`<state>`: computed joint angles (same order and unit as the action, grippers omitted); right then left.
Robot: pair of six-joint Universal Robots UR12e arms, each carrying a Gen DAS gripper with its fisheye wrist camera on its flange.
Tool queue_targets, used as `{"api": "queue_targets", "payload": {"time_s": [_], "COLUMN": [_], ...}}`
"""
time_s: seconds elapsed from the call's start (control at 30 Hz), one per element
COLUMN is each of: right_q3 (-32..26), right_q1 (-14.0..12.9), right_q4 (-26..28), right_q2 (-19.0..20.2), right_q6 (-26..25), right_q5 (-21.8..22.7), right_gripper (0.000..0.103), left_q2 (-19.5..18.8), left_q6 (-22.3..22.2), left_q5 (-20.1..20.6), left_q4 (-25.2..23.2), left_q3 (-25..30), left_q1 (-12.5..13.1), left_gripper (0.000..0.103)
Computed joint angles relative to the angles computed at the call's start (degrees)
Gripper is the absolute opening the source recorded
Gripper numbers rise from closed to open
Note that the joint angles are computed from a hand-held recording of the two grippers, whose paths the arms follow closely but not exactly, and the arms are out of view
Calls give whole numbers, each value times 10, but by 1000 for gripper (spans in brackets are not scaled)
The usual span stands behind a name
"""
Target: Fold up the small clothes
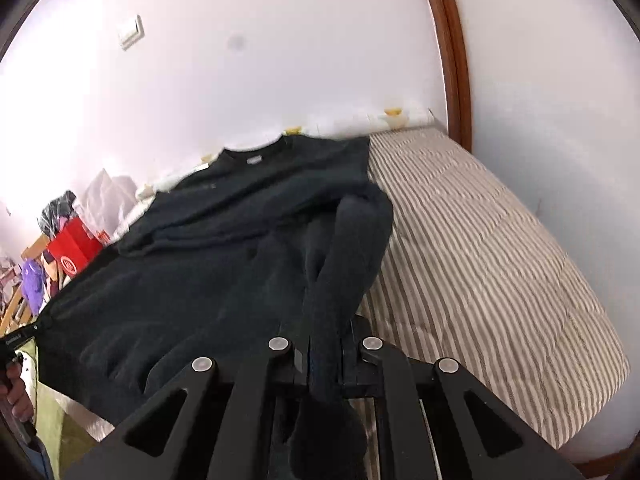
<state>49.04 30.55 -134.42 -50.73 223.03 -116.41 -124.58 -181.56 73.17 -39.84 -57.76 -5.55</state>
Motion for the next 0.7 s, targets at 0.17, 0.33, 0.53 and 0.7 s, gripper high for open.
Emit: {"api": "queue_targets", "payload": {"time_s": [0.17, 0.33, 0.53, 0.7], "right_q3": [-39, -100, -209, -327], "right_q1": [-6, -15, -29, -42], "right_q4": [0, 19, 66, 121], "right_q2": [17, 46, 100, 159], "right_q6": [-13, -22, -34, -45], "right_q5": [-7, -4, 3, 13], "right_gripper": [7, 7, 7, 7], "left_q2": [-20, -48, -97, -155], "left_q6": [-16, -26, -33, -34], "left_q5": [5, 22, 40, 55], "left_q4": [6, -6, -37, -88], "left_q3": [42, 98, 194, 304], "left_q1": [-2, -7, -15, -21], "left_gripper": [6, 6, 6, 6]}}
